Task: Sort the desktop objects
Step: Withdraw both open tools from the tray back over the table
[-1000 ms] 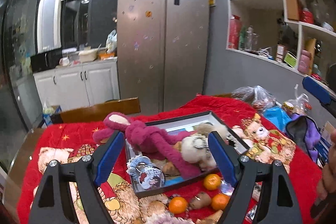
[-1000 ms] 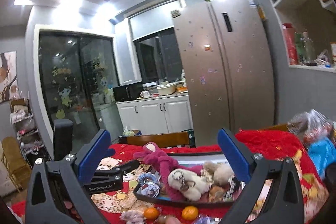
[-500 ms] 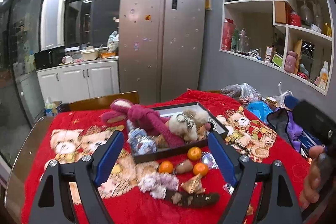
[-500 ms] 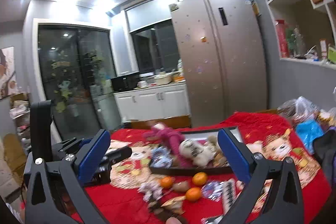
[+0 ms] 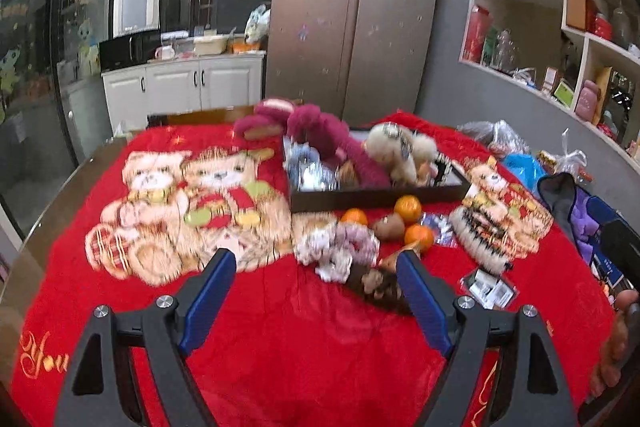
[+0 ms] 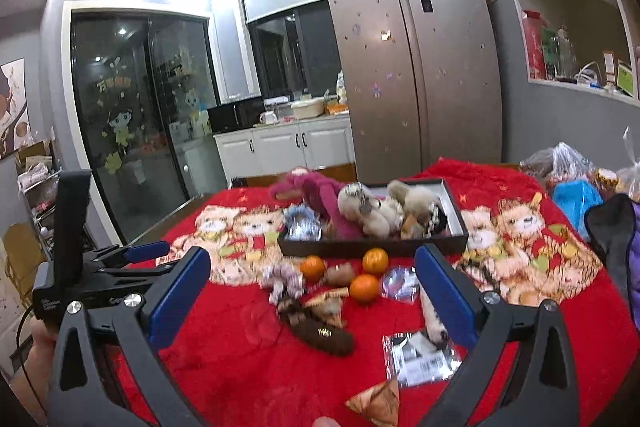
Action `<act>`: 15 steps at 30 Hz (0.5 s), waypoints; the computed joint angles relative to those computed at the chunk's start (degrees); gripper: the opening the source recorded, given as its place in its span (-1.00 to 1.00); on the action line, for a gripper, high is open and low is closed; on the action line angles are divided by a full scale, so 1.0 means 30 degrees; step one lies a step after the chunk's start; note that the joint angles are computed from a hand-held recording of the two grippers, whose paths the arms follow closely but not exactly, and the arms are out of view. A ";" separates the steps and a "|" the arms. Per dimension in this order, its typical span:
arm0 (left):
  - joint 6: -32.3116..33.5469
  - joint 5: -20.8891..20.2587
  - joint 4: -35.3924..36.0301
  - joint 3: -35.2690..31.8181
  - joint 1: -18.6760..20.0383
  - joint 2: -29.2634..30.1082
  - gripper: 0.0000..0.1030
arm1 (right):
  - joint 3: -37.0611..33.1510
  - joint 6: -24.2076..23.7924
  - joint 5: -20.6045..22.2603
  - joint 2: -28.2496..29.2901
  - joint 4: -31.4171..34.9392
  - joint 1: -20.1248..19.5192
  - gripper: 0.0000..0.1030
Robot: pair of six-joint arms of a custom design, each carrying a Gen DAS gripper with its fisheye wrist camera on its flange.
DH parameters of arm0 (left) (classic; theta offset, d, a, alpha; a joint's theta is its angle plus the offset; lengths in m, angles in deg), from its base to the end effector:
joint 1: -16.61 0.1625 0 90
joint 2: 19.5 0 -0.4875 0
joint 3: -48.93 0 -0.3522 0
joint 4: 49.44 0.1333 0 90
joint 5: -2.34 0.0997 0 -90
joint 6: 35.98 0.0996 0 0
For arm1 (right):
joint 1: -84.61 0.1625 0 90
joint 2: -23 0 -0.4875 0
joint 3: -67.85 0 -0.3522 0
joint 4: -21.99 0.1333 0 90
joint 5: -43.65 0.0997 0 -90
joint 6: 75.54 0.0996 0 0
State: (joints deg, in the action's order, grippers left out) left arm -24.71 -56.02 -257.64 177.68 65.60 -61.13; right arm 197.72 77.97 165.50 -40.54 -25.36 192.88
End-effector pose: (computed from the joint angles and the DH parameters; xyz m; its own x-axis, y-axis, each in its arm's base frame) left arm -0.1955 -0.5075 0.1134 -0.6945 0.4738 -0.5415 0.7114 0.5646 -0.4185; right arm 0.2040 -0.3604 0.1546 -0.8165 0.0480 0.5754 -0.5208 0.3690 -0.7698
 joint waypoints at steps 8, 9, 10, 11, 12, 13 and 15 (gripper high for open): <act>-0.0974 0.1235 -0.0180 0.0394 0.0048 0.0881 0.64 | 0.0786 0.0903 -0.1484 -0.0209 0.0535 -0.1695 1.00; -0.1104 0.1256 -0.0162 0.0402 0.0112 0.0956 0.64 | 0.0821 0.1031 -0.1666 -0.0223 0.0653 -0.1903 1.00; -0.1204 0.1312 -0.0108 0.0368 0.0153 0.1013 0.64 | 0.0846 0.1097 -0.1733 -0.0216 0.0687 -0.2019 1.00; -0.1298 0.1391 -0.0035 0.0341 0.0172 0.1061 0.64 | 0.0899 0.1113 -0.1850 -0.0238 0.0708 -0.2198 1.00; -0.1432 0.1510 0.0090 0.0282 0.0199 0.1126 0.64 | 0.0924 0.1119 -0.1894 -0.0249 0.0726 -0.2279 1.00; -0.1550 0.1580 0.0199 0.0225 0.0224 0.1164 0.64 | 0.0967 0.1146 -0.1973 -0.0321 0.0763 -0.2390 1.00; -0.1614 0.1626 0.0314 0.0172 0.0244 0.1184 0.64 | 0.1026 0.1184 -0.2150 -0.0466 0.0828 -0.2476 1.00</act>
